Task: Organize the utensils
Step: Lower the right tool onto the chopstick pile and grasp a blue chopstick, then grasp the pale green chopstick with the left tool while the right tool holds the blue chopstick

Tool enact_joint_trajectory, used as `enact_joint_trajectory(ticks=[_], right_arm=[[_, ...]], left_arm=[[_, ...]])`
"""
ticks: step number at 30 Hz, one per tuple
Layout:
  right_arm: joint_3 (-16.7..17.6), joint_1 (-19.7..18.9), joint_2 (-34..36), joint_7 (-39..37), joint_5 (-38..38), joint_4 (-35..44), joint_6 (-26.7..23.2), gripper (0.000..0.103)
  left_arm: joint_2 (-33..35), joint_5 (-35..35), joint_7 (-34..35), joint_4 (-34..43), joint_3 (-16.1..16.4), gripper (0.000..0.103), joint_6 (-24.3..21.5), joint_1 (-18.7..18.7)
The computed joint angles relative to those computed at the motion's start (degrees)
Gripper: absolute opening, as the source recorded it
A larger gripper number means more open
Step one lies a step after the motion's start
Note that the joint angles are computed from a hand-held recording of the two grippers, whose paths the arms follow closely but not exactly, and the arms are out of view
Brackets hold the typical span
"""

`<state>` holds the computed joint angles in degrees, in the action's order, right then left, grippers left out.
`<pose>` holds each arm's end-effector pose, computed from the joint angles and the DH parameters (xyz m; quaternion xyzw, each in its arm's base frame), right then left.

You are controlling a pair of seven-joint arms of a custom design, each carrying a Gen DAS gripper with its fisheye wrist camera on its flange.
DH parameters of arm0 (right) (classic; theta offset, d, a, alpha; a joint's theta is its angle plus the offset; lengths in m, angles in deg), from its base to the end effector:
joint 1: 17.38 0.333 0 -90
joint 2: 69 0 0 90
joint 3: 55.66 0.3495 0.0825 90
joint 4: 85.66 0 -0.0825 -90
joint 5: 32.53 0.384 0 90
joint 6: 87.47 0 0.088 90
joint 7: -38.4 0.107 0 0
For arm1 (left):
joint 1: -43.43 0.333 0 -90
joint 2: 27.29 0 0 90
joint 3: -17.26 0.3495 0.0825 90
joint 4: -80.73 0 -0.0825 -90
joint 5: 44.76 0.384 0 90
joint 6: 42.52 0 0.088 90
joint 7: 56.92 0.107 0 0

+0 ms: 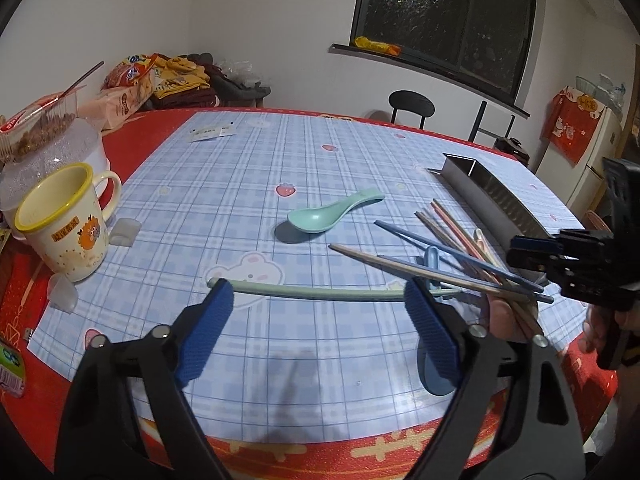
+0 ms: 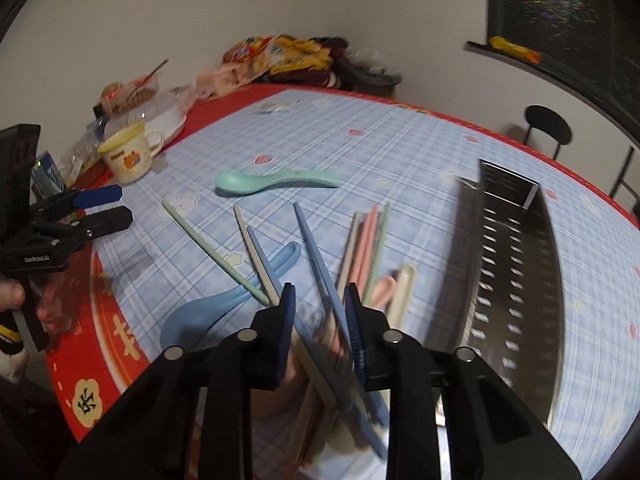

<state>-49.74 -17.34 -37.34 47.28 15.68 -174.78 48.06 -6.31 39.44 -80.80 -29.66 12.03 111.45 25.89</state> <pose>0.7366 0.0718 0.3861 -0.8871 0.2846 -0.0685 0.3568 0.5872 -0.2762 0.3532 -0.7407 0.5210 -0.2974 0.3024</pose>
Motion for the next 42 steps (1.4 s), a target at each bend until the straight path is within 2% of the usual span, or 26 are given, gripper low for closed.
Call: enact_joint_trajectory(ticks=[4, 10, 12, 16, 18, 24, 28, 31, 35, 38, 42], right_arm=[[-1.16, 2.57, 3.13, 3.72, -5.26, 4.12, -0.39, 0.02], [-1.56, 3.86, 5.4, 7.07, -10.1, 6.43, -0.07, 0.02], [-1.37, 3.95, 5.59, 7.53, -10.78, 6.35, 0.24, 0.019], [-0.86, 3.97, 5.08, 6.72, -11.06, 4.71, 2.61, 0.019], [-0.88, 4.01, 4.98, 7.04, -11.18, 4.5, 3.18, 0.01], [-0.41, 4.09, 3.92, 4.8, -11.1, 2.16, 6.64, 0.006], [-0.5, 4.9, 3.31, 3.2, -11.85, 0.63, 9.63, 0.007], [-0.63, 5.17, 3.34, 3.44, -12.42, 0.7, 9.93, 0.006], [0.57, 3.51, 3.61, 3.91, -9.8, 1.68, 7.43, 0.006], [1.56, 2.1, 3.29, 3.97, -6.35, 1.68, 6.18, 0.006], [2.49, 0.39, 2.25, 3.59, -1.13, 0.68, 5.32, 0.006]], left_arm=[[0.44, -0.25, -0.25, 0.14, 0.05, 0.082, 0.6, 0.13], [0.91, -0.86, -2.44, -0.35, 0.63, 0.07, 4.57, 1.22], [1.06, -1.31, -2.29, -0.3, 0.68, 0.067, 5.02, 1.32], [1.53, -1.96, -1.91, -0.06, 0.91, 0.065, 5.49, 1.2], [1.75, -2.03, -1.71, 0.12, 1.02, 0.065, 5.73, 1.08], [2.41, -2.34, -0.41, 0.59, 1.43, 0.064, 6.12, 0.89], [3.12, -3.99, 2.51, 0.99, 1.52, 0.063, 6.43, 1.15], [3.64, -5.58, 5.31, 1.34, 1.69, 0.06, 6.83, 1.35], [4.36, -8.95, 11.4, 1.76, 1.63, 0.058, 6.98, 1.68], [4.87, -12.77, 18.84, 2.25, 1.19, 0.056, 6.96, 2.12], [4.93, -15.74, 25.88, 2.84, 1.51, 0.045, 6.12, 1.67]])
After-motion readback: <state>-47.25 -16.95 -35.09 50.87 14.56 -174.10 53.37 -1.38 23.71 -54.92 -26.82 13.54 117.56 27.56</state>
